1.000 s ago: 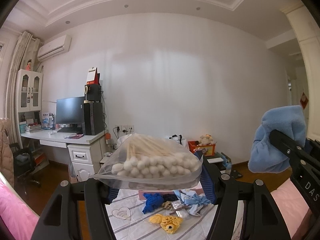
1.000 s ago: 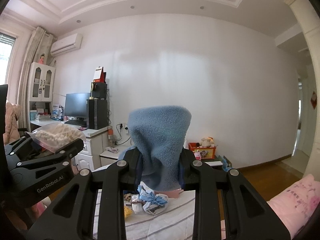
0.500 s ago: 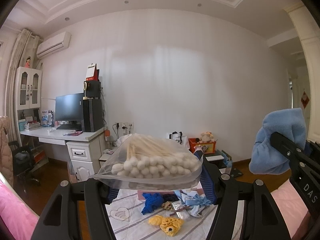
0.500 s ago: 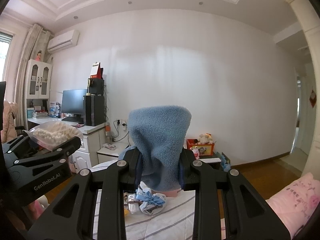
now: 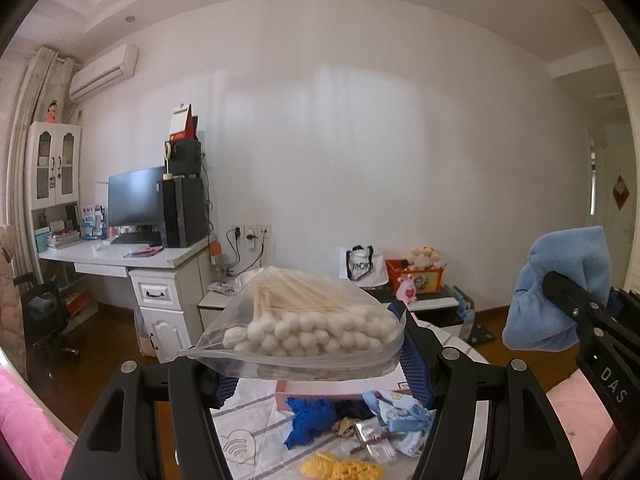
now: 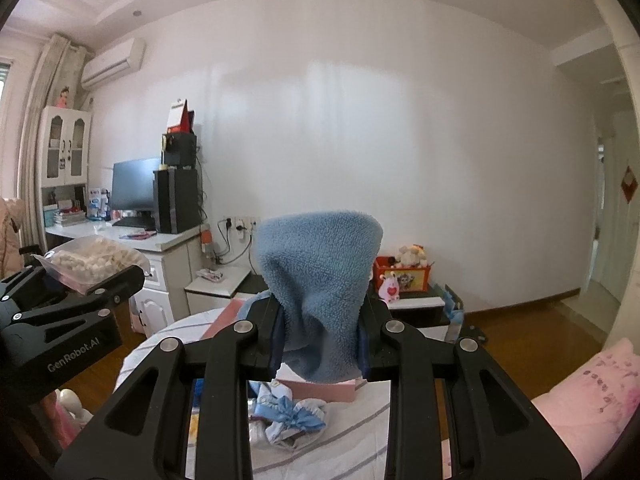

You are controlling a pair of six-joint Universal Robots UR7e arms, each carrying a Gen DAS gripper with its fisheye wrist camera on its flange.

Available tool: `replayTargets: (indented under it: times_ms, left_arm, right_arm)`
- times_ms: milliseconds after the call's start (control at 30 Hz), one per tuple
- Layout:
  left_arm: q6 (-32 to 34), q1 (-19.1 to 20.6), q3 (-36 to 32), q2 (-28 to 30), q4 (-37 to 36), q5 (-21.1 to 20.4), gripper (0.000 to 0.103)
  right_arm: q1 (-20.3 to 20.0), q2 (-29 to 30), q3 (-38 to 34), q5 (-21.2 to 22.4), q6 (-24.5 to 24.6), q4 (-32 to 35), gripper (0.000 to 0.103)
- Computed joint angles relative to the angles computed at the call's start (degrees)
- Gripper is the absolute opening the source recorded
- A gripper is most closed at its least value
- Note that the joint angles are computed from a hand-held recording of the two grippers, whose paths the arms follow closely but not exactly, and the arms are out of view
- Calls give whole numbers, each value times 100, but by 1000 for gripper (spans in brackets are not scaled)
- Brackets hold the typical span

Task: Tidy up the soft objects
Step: 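Lift the swab bag with the left tool while the right tool carries the fleece, then lower the swab bag and fleece into the pink box and open both tools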

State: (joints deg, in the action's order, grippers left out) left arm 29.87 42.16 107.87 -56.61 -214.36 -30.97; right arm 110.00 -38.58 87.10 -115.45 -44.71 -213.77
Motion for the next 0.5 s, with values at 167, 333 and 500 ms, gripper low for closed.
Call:
replayTargets:
  times_ms: [167,333,500]
  left_arm:
    - [-306,384,-716,329,815,-247,63]
    - [-559,733,-1593,801,1653,-383,63]
    - [-690,1015,-2690,1360,2626,-469,63]
  right_arm:
    - [-176,403,-812,-146,93,637,26]
    - [-382,821,-1604,-236,214,1283,26]
    - [-579,1274,-2477,-338,324,2004,26]
